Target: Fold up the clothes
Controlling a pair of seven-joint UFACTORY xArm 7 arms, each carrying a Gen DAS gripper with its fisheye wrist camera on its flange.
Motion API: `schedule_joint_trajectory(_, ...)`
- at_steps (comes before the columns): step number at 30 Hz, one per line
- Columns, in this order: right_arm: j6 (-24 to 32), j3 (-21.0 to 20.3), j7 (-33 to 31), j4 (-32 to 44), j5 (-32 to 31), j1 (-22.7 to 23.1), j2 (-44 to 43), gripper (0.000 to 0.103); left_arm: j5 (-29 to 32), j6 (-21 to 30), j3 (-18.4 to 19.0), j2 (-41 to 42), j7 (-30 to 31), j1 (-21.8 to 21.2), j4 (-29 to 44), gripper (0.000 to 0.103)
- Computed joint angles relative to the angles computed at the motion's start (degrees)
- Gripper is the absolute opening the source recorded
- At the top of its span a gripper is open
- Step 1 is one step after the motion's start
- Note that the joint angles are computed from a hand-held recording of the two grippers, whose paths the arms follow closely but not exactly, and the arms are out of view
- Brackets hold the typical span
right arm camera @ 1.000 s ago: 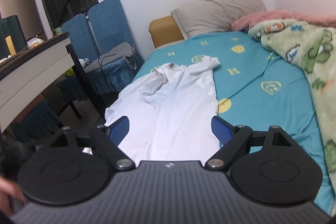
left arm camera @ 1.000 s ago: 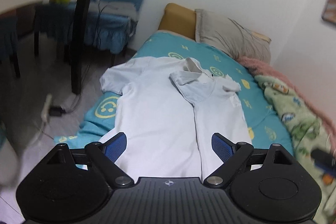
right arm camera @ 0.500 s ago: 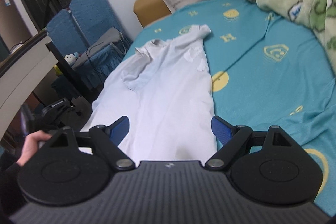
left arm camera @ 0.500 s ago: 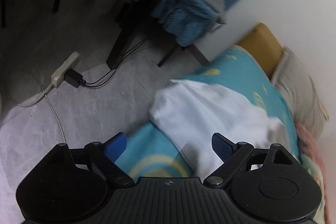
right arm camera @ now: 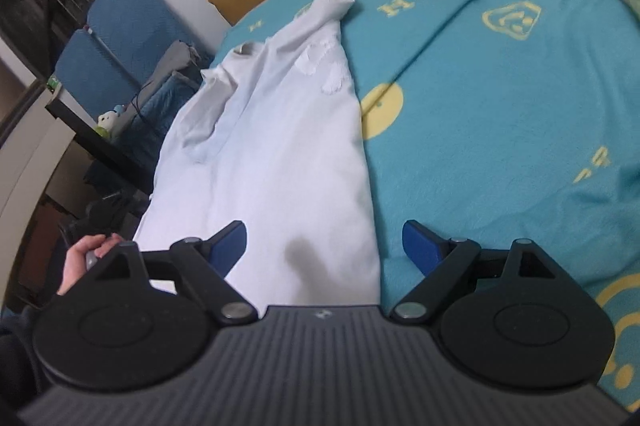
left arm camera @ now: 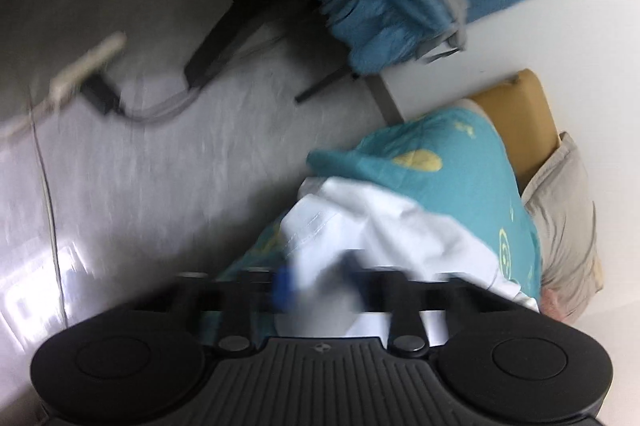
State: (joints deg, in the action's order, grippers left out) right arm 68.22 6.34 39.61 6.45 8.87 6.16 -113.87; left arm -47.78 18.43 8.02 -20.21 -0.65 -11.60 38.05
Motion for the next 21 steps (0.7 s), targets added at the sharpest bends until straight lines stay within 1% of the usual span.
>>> schedule_joint_trajectory(1,-0.1,0.8,-0.5,0.5,-0.3,0.3,0.2,0.086,2.9,-1.4,-1.8,-0.2,-1.5,1.2,0.2,0.008)
schedule_joint_trajectory(3,-1.0,1.9,-1.5,1.7,-0.8,1.0,1.1,0.086,11.0,-3.2,-5.5,-1.8,-4.7,3.8,0.3,0.006)
schedule_joint_trajectory(4,-1.5,2.4,-2.0,2.2,-1.0,1.3,1.5,0.086,16.7,-3.2,-8.1,-2.7,-7.5,6.1,0.8,0.006)
schedule_joint_trajectory(7,-2.8,3.0,-3.4,3.8,-2.1,1.5,2.7,0.086,30.0,-1.8,-14.6,-5.8,-13.7,11.2,3.3,0.006)
schedule_joint_trajectory(10,-3.3,2.6,-4.1,5.2,-3.0,1.1,3.4,0.086,40.2,0.3,-19.8,-9.1,-16.0,13.0,6.5,0.005)
schedule_joint_trajectory(13,-2.6,1.4,-4.2,6.1,-3.4,0.2,3.0,0.086,47.8,3.4,-23.8,-10.9,-16.7,12.6,11.1,0.005)
schedule_joint_trajectory(15,-2.1,0.6,-4.4,6.6,-3.8,-0.6,2.2,0.086,52.8,5.3,-27.4,-11.1,-17.7,12.4,14.5,0.005)
schedule_joint_trajectory(17,-1.8,-0.2,-4.8,7.2,-4.4,-1.6,1.3,0.086,56.7,7.1,-30.2,-10.2,-17.7,10.7,17.8,0.005)
schedule_joint_trajectory(21,-2.1,-2.4,-5.9,8.3,-5.8,-4.0,-0.5,0.086,62.7,10.4,-36.4,-6.3,-20.4,7.3,23.5,0.005)
